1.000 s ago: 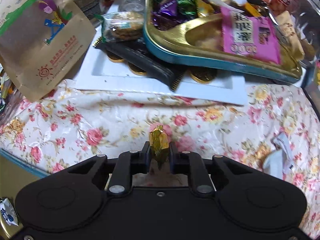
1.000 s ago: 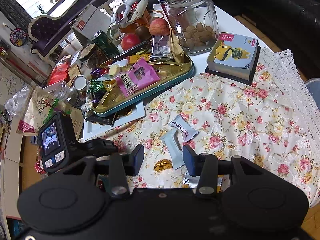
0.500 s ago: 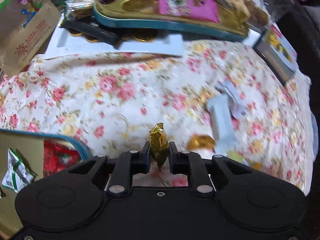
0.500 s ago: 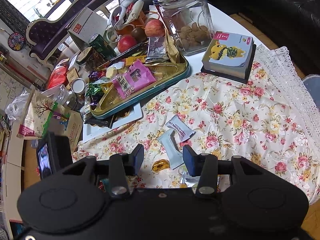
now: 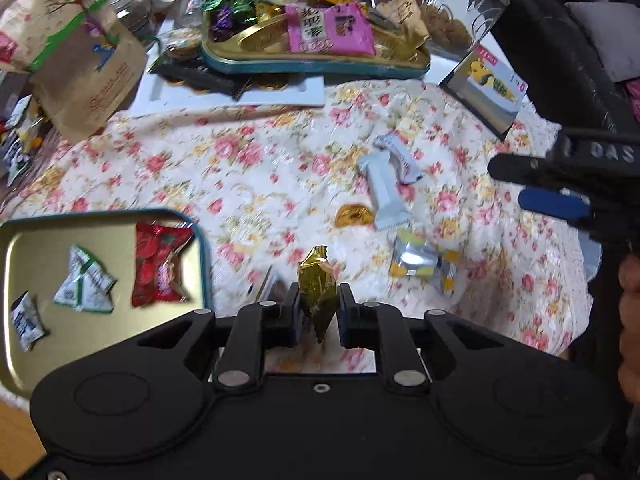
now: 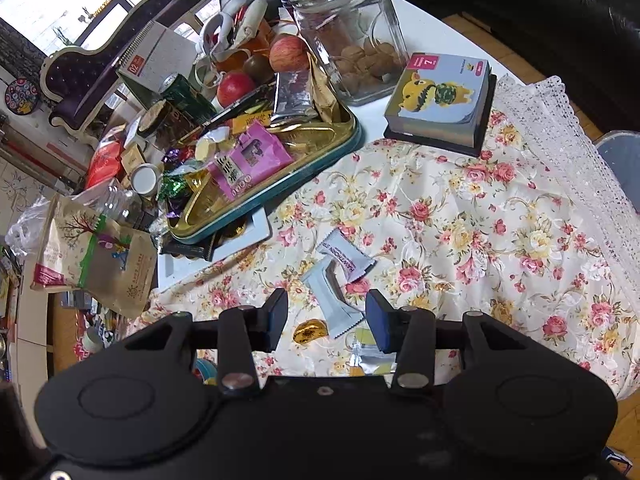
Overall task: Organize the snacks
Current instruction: 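Grasp the silver-yellow packet with the right gripper while the left gripper holds the gold candy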
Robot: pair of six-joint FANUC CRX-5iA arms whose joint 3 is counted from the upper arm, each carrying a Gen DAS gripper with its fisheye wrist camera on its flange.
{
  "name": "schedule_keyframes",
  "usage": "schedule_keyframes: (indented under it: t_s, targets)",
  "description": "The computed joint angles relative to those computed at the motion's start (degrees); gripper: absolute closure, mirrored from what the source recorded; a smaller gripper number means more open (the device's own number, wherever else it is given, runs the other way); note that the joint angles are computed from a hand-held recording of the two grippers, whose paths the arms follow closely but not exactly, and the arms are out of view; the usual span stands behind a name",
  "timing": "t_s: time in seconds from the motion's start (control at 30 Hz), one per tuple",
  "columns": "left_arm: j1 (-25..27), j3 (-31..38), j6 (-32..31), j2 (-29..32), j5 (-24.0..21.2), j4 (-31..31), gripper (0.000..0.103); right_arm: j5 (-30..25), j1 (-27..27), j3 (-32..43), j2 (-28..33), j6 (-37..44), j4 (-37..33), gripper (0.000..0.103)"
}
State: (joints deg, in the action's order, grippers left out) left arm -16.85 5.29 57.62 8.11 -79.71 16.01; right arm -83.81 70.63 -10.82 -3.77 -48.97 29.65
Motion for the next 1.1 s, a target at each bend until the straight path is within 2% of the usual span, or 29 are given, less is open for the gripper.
schedule_keyframes:
  t_s: [0.17, 0.33, 0.43, 0.67, 0.83, 1.1]
  targets:
    - [2.8, -2.1, -2.4, -1.3, -0.4, 1.9, 0.080, 0.8, -1.4, 0.3, 1.0, 3.6, -3.1, 0.056]
    - [3.1, -2.9, -2.7, -2.2, 2.4, -0.4, 0.080, 2.9, -3.6, 1.5, 3.3, 10.5, -10.1, 0.056]
    - [3.7, -2.5, -2.3, -1.7, 1.8, -0.3, 0.080, 4.0, -4.7, 2.2, 4.9, 15.0, -13.6, 0.056]
    - [4.2, -2.8, -3.0, -2.2, 2.2, 0.4, 0.080, 3.1, -5.3, 3.7, 8.3, 25.4, -15.7, 0.058]
    - [4.6, -2.9, -3.5, -2.4, 2.1, 1.5, 0.080, 4.4, -4.8, 2.9, 7.7, 30.5, -16.6, 0.058]
    - [5.0, -2.9, -4.6, -2.5, 1.7, 2.5, 0.080, 1.2, -5.1, 5.6, 11.5, 37.6, -17.5, 0.058]
